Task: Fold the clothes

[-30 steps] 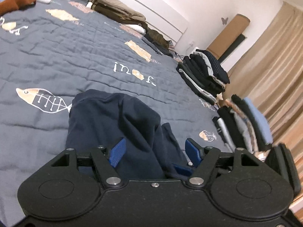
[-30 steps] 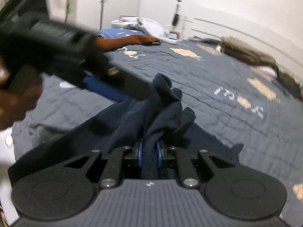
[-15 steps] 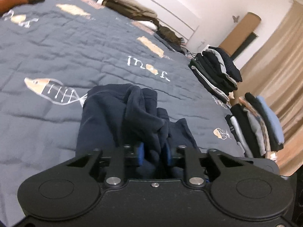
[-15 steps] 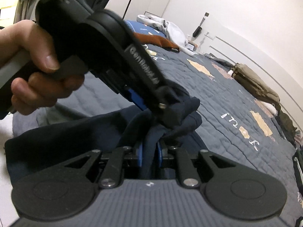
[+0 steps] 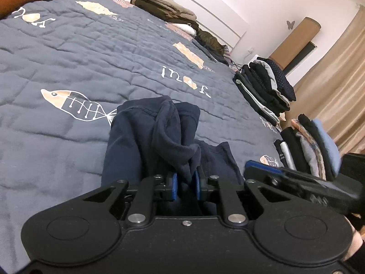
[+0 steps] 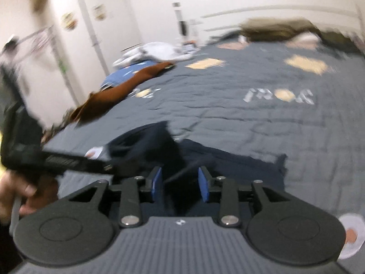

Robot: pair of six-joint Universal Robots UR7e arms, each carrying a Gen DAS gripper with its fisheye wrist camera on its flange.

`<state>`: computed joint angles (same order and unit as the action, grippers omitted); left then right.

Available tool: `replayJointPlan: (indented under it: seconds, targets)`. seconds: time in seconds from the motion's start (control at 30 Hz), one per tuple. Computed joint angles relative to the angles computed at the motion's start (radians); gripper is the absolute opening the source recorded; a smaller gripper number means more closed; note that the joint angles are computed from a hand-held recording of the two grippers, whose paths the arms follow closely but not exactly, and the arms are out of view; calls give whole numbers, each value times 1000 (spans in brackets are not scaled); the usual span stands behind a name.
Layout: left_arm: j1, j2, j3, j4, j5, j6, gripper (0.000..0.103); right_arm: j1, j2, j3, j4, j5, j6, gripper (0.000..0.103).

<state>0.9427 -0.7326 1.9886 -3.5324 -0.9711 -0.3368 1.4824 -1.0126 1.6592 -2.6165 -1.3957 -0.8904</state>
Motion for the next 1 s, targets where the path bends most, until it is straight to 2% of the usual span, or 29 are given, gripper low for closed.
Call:
replayJointPlan:
  seconds: [0.17, 0.27, 0.4, 0.7, 0.9, 1.0]
  targets:
    - [3, 0, -1, 1, -4, -2, 15, -40, 71, -88, 85, 28, 228, 38]
    - [5, -2, 1, 0, -9, -1, 15, -55, 102, -120, 136, 56, 310, 39]
    - [7, -3, 2, 1, -13, -1, 15, -59, 127, -139, 181, 51, 354, 41]
    - [9, -9, 7, 4, -19, -2, 15, -61, 158, -178, 263, 111, 402, 42]
    - [9, -11, 4, 10, -22, -6, 15, -85, 153, -187, 264, 214, 451, 43]
    - [9, -9, 4, 9, -20, -5, 15, -77, 156, -184, 249, 182, 433, 43]
